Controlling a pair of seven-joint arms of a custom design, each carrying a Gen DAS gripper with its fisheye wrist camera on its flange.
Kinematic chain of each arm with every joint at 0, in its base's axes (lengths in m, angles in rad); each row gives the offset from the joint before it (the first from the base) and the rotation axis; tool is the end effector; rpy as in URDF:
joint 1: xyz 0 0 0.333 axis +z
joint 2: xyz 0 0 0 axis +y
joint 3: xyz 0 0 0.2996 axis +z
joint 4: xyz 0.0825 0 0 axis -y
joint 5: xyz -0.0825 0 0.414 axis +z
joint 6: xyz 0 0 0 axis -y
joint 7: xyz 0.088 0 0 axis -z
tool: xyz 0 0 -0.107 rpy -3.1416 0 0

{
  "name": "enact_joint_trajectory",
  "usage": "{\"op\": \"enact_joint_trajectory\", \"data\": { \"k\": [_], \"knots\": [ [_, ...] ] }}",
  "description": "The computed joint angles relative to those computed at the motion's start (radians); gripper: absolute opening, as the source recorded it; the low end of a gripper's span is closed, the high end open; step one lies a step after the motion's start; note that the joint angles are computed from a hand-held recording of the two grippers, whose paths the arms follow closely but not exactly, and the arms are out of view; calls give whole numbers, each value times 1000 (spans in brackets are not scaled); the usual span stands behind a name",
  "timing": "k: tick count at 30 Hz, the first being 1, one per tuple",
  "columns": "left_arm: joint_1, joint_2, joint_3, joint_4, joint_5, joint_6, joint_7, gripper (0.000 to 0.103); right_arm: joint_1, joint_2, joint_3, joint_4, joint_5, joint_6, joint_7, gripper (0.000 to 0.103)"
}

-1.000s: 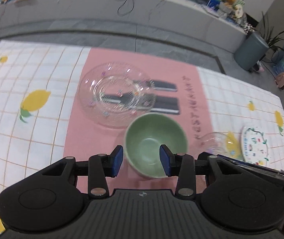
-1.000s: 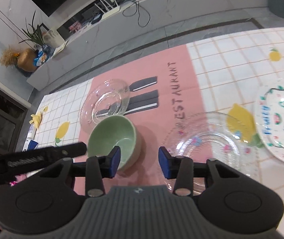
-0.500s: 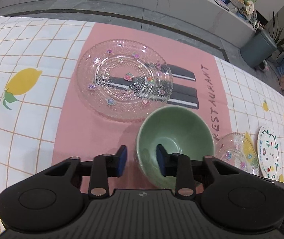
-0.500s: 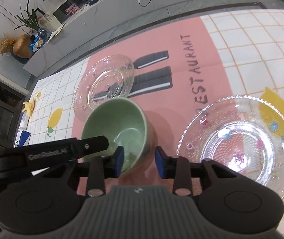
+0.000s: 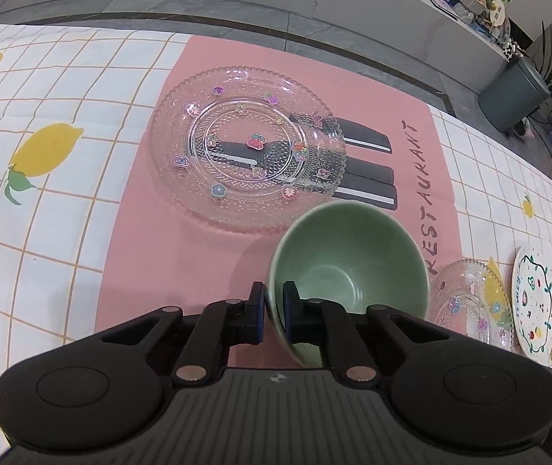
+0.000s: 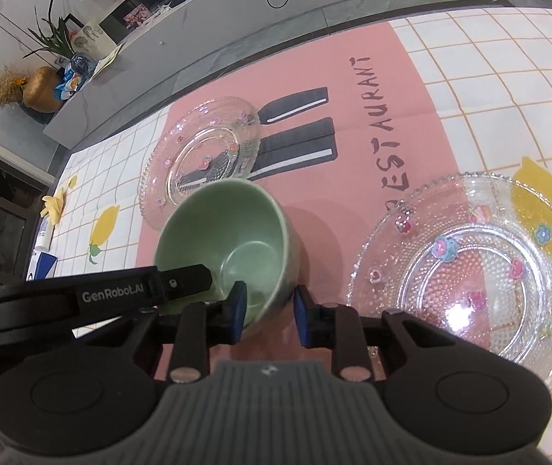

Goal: Organize plates and bowls
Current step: 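Lift the green bowl and carry it toward the steel bowl stack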

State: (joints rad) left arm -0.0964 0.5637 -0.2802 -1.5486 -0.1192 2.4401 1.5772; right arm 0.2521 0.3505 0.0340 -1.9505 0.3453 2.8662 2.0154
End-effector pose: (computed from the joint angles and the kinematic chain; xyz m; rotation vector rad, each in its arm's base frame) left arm 0.7037 -0.2442 0.3397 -1.8990 2.4136 -0.6459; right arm 0.6515 0.1707 0.3256 -1.3358 2.1762 -0.0638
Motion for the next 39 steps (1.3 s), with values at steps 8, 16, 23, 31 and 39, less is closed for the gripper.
{"op": "enact_joint_trajectory", "data": {
  "k": [8,16,23,31,39],
  "knots": [
    [-8,-34,8,-27,14,9,-31,9,-40,-6,41,-4,92,-32,-32,19],
    [5,-120,0,-102,-10,43,-27,9,-23,-71,34,-46,96,-26,-41,19],
    [0,-254,10,-219,-23,92,-33,9,-9,-161,38,-101,115,-26,-51,18],
    [-4,-443,39,-380,-86,113,-27,9,26,-293,52,-187,126,-20,-58,18],
    [-26,-620,101,-544,-221,88,5,9,67,-432,67,-280,98,-24,-84,18]
  ]
}}
